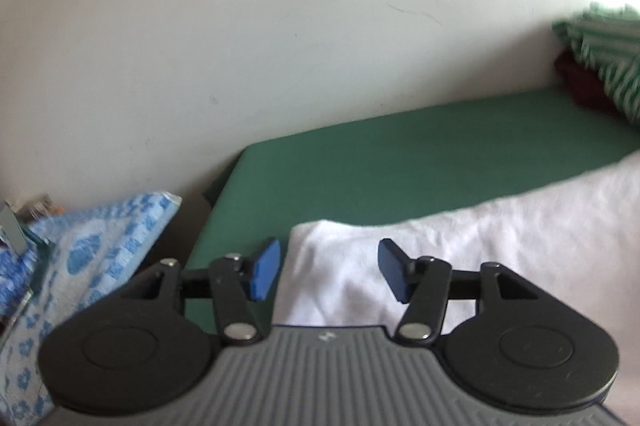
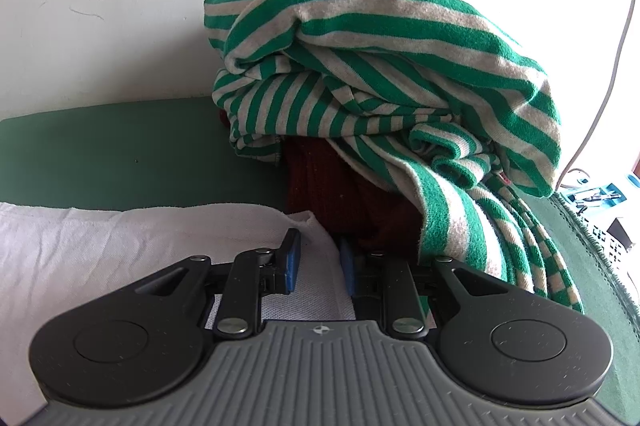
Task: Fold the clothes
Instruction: 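Open the right gripper and release the folded shirt side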
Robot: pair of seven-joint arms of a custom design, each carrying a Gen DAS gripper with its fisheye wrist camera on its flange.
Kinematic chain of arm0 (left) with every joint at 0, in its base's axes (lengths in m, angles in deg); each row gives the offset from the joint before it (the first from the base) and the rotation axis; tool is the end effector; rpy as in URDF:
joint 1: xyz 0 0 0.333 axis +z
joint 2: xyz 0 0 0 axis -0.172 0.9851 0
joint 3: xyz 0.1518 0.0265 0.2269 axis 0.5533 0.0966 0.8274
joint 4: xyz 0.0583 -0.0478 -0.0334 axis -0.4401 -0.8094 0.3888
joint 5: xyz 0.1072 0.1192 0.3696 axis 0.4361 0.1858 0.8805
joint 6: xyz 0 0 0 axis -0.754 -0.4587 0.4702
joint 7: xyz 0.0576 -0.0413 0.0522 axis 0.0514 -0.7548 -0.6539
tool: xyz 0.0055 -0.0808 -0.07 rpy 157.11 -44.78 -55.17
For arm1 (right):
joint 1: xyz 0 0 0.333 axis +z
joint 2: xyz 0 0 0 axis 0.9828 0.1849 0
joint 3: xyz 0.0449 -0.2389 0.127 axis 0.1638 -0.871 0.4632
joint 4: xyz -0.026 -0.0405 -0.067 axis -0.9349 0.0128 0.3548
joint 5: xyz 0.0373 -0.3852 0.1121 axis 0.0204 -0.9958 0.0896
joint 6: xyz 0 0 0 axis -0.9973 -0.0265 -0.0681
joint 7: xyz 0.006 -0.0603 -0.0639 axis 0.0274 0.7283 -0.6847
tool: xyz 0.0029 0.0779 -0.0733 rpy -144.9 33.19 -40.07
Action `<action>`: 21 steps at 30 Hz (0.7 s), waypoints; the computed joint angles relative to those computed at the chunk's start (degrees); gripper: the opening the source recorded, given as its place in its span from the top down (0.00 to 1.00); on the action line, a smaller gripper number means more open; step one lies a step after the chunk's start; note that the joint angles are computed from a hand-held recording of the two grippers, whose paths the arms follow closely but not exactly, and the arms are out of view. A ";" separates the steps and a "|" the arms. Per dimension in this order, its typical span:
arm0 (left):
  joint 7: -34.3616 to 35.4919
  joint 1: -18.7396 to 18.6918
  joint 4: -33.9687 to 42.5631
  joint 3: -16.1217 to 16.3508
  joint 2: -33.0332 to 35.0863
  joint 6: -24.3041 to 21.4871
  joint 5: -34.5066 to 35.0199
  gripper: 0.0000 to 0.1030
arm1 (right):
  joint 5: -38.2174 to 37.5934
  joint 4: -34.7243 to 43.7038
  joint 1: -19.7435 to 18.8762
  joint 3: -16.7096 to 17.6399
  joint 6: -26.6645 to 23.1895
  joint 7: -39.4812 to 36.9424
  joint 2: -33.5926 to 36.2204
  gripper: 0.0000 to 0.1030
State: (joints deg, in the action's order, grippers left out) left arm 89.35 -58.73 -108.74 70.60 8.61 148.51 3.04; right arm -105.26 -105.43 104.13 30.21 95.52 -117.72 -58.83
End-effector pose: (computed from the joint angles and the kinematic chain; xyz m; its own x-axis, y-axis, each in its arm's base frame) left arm 0.6380 -0.2675 0.2696 -0.3128 -0.9138 -0.2592 -0.4432 0.3818 -0.8110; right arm 0.4709 0.2685 0.2956 -0.4387 -0.8975 0.0457 -0.5248 0.2146 -0.8237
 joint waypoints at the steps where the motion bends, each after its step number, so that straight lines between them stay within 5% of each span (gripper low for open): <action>1: -0.44 -1.14 0.85 1.34 1.18 -1.07 -1.07 0.43 | -0.18 -0.20 -0.02 -0.04 0.02 0.17 -0.01 0.79; 7: -10.33 -5.11 5.19 8.70 5.71 -9.86 -3.60 0.11 | -3.78 -3.46 -1.45 -0.92 3.49 4.85 -1.78 0.79; 11: -13.27 -7.17 3.66 10.78 5.80 -9.15 -1.08 0.11 | 2.21 -3.28 -1.43 0.17 4.11 1.27 -2.55 0.80; 14: -15.15 -11.35 2.73 15.19 8.31 -7.49 1.29 0.12 | -0.56 -8.05 0.41 2.65 7.63 11.11 -8.41 0.79; 18: -15.68 -13.85 1.17 17.61 9.59 -4.59 5.65 0.12 | 5.76 -14.65 4.13 5.99 14.71 10.48 -13.71 0.80; 21: -14.09 -13.10 -1.00 16.88 7.08 -3.46 8.23 0.12 | 12.33 -13.80 7.77 12.21 4.74 9.13 -12.11 0.81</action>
State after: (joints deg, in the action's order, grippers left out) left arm 75.26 -71.84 -109.73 87.48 15.69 145.05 11.27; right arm -92.93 -119.23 111.90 42.42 100.26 -108.59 -70.94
